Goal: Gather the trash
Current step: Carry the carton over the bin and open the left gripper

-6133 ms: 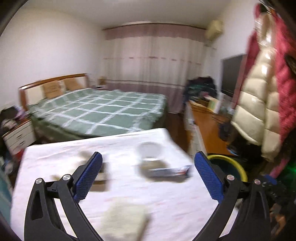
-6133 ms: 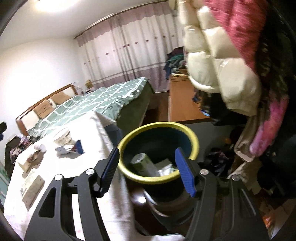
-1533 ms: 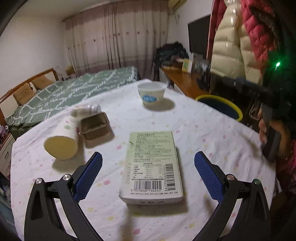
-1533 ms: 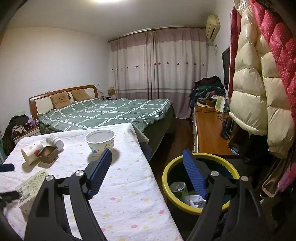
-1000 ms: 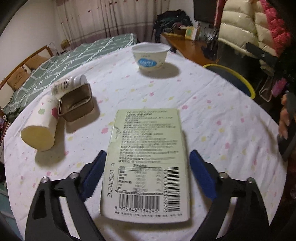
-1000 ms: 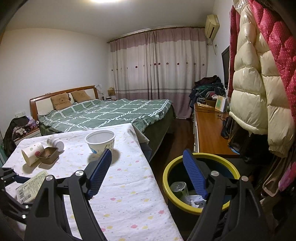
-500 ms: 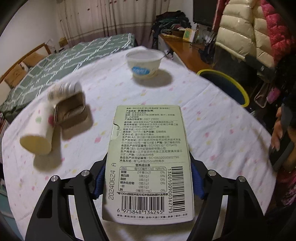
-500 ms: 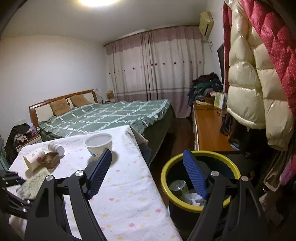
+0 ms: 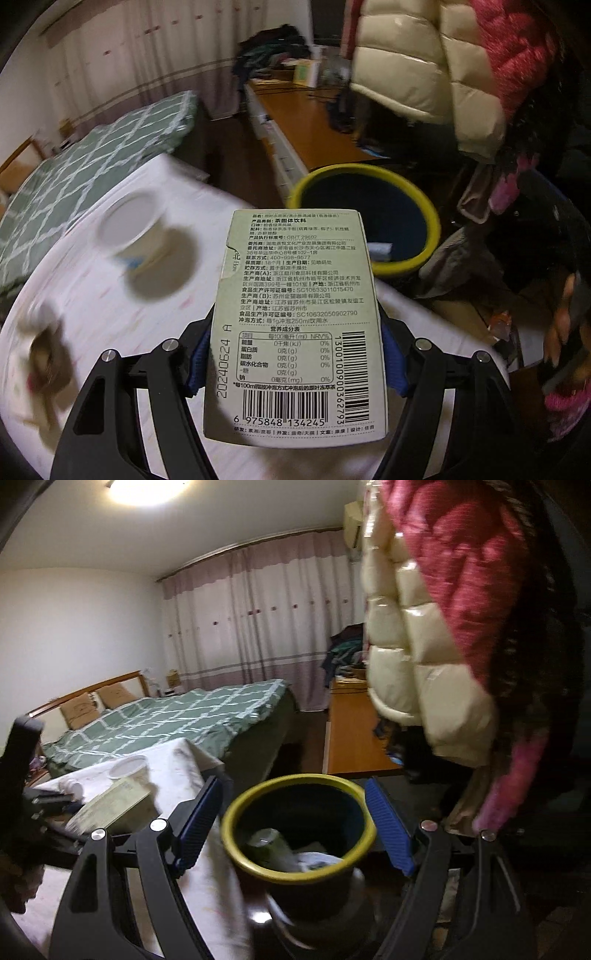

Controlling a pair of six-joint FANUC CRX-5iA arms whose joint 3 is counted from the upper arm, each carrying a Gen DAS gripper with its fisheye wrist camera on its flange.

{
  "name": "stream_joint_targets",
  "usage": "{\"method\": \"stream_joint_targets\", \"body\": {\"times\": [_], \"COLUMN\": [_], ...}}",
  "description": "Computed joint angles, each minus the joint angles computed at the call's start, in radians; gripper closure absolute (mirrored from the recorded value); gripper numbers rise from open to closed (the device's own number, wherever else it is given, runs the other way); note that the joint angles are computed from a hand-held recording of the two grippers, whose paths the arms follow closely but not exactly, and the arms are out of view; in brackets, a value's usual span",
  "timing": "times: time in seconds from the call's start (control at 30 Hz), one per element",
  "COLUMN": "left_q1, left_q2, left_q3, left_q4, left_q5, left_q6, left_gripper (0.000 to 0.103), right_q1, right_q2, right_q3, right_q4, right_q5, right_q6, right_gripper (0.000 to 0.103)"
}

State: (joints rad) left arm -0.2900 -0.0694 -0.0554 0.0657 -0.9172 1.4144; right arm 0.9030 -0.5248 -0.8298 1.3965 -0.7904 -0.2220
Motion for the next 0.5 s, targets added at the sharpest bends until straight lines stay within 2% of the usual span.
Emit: {"method": "stream_joint_targets", "body": {"times": [0.17, 0.33, 0.47, 0.5], "left_q1": [-0.076, -0.126, -0.149, -0.152], "left_q2": [0.177, 0.36, 0.464, 0.479], "left_q3": [0.18, 0.374, 0.484, 0.5], "left_q4": [0.0, 0.005, -0.005, -0.012], "left_q5": [-0.029, -0.092, -0.11, -0.104], "left_q6": [0.02, 0.059, 0.103, 0.116], "left_gripper": [0.031, 0.031, 0.03, 0.027], "right_q1": [-0.002, -0.019, -0.034, -0.038], "right_q2": [-0.061, -0.101, -0.122, -0.124], "right_q3": [-0.033, -0.059, -0.069, -0.07], "right_q4": [-0.041, -0.048, -0.058, -0.06], "right_q5": [-0.059, -0.095, -0.101, -0.099], "right_q6": [0.032, 0.015, 0.014, 0.013], "right_gripper": [0.028, 0.028, 0.028, 0.028]}}
